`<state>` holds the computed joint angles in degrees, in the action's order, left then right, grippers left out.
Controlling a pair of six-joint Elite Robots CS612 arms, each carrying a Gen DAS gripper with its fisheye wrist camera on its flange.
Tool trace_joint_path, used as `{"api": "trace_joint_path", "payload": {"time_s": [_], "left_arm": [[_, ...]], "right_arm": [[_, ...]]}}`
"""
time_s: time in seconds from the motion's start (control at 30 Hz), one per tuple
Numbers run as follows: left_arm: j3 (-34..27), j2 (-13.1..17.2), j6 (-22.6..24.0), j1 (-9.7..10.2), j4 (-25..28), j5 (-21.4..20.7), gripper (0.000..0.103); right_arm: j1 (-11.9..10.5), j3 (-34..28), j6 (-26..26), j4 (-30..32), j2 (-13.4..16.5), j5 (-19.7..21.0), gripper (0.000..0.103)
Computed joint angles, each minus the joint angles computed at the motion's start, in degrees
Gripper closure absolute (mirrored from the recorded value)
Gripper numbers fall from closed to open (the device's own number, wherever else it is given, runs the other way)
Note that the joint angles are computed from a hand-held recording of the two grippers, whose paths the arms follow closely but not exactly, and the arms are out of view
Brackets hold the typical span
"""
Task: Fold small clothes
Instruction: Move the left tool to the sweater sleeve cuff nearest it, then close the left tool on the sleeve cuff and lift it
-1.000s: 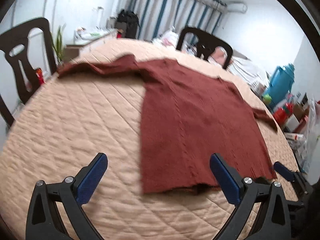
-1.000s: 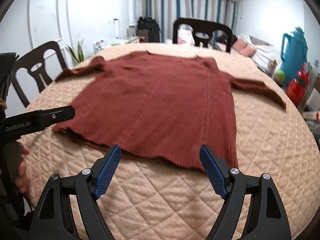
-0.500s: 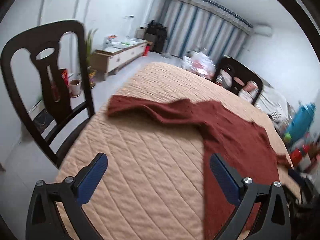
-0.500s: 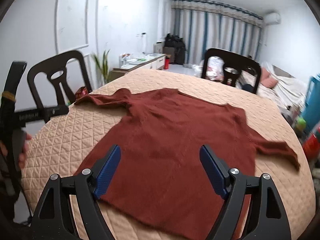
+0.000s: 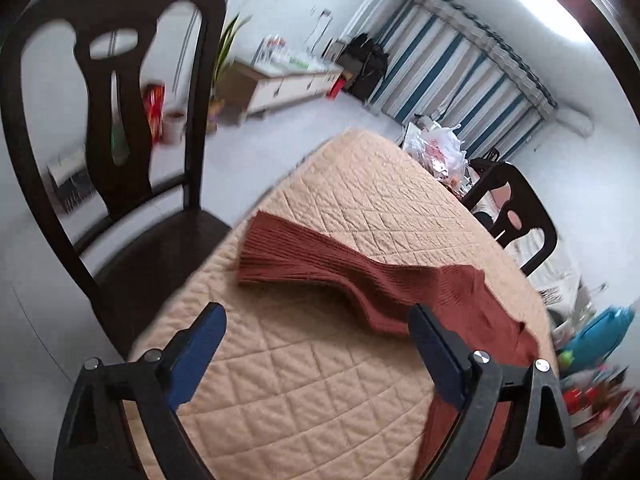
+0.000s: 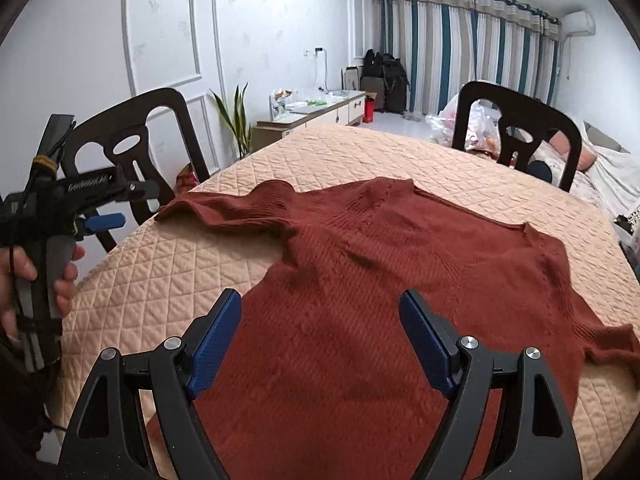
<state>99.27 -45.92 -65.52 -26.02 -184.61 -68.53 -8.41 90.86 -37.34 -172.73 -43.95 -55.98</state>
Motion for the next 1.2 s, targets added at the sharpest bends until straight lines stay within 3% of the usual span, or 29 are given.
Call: {"api": "trace_joint_path", "payload": {"time_s": [0.13,0.3,0.47,0.77,0.93,1.0,1.2], "left_arm": [[-1.76,1.32,-3.78,1.26,0.64,-3.22,0.015],[-3.21,2.53,-5.07,1.88,0.50,-6.47,0.017],[-4.35,3.25,-6.07,2.26,-0.04,-7.09,0.018],[-5.02,3.83,-10.13,3.08,-0.47,-6.87,0.047],[-5.89,4.38,-12.74,3.60,0.85,-7.00,0.074],[-5.85,4.51,-13.09,3.53,0.57,-6.29,0.090],[-6.45,4.36,-8.69,2.78,0.18,-2.62,0.095]], "right_arm": [[0.36,-1.75,0.31,1.85,0.74,-0.60,0.022],[0.43,-3.30,1.00,3.68,1.36,-0.78,0.022],[0.63,-4.42,0.98,5.16,1.80,-1.31,0.022],[0.88,-5.51,0.64,7.23,2.26,-1.82,0.022],[1.15,-6.24,0.45,8.41,2.56,-2.67,0.022],[1.19,-6.25,0.49,8.53,2.52,-2.73,0.022],[1.21,-6.79,1.42,8.66,2.78,-3.15,0.022]]}}
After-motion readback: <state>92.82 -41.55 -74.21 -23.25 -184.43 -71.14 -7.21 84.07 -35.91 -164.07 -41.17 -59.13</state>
